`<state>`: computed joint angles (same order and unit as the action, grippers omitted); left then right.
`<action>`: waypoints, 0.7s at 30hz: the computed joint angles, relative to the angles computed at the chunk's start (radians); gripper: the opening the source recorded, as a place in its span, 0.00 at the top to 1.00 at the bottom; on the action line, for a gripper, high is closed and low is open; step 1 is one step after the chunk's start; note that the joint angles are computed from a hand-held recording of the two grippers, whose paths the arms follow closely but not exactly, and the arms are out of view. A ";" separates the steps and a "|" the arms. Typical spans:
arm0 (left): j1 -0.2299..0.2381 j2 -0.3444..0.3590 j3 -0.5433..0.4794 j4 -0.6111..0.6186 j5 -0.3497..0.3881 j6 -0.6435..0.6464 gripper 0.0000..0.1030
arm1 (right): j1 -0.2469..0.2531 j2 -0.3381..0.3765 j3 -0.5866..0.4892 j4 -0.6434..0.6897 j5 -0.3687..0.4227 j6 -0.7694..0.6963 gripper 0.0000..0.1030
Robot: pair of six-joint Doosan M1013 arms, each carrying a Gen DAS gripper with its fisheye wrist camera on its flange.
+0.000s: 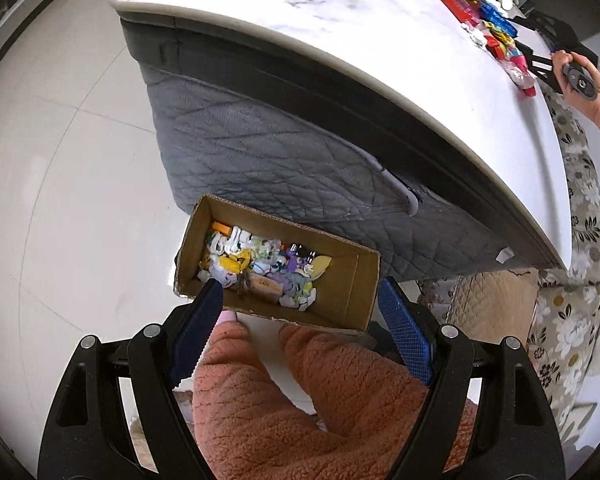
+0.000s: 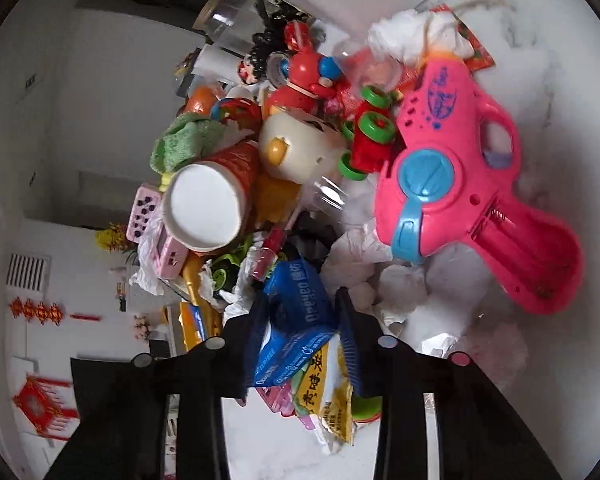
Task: Collect trash
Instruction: 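Grasp the blue tissue pack with the right tool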
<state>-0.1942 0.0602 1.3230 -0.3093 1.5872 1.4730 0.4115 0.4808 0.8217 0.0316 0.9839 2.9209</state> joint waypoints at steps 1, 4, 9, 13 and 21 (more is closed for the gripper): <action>-0.001 0.002 -0.003 -0.003 -0.002 -0.001 0.24 | 0.002 0.000 -0.010 -0.003 0.011 -0.028 0.70; -0.015 0.015 -0.031 -0.014 -0.003 0.020 0.24 | 0.003 -0.032 0.012 0.008 -0.009 -0.080 0.73; -0.049 0.044 -0.112 -0.030 -0.034 0.115 0.24 | 0.014 -0.146 0.127 -0.004 -0.068 -0.114 0.74; -0.089 0.099 -0.217 -0.053 -0.058 0.200 0.24 | 0.046 -0.241 0.219 -0.079 -0.056 -0.104 0.74; -0.272 0.313 -0.497 0.131 -0.095 0.277 0.24 | 0.128 -0.401 0.411 -0.206 -0.059 0.051 0.74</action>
